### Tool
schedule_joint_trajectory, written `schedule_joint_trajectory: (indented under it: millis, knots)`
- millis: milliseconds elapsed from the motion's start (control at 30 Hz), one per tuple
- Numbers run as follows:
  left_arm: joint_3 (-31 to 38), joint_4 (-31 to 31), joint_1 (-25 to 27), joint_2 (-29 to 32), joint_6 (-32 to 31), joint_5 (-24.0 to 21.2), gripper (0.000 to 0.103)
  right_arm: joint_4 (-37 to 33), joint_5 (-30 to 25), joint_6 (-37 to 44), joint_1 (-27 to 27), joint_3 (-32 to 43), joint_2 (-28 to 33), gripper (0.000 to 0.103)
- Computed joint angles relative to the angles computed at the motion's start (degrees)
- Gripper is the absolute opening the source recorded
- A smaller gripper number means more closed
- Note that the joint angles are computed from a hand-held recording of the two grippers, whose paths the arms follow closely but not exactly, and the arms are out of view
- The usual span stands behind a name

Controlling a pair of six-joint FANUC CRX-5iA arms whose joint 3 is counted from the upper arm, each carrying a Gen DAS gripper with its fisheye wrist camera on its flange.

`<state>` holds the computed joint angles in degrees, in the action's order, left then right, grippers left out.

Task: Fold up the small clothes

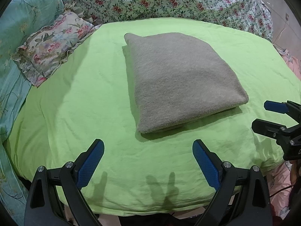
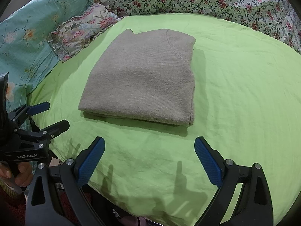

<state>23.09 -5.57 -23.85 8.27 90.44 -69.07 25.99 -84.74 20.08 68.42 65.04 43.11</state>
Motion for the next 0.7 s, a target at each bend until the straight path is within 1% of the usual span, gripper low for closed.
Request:
schedule_joint_trajectory:
  millis: [433,700]
  knots:
    - [0.6,0.0,-0.4,0.4,0.0,0.0,0.095,-0.5,-1.2,1.1,-0.5,3.3,1.6,0.096]
    - [1.8,0.2,-0.5,1.3,-0.2,-0.2,0.095,-0.4,-1.2,1.1,-0.5,3.5,1.7,0.096]
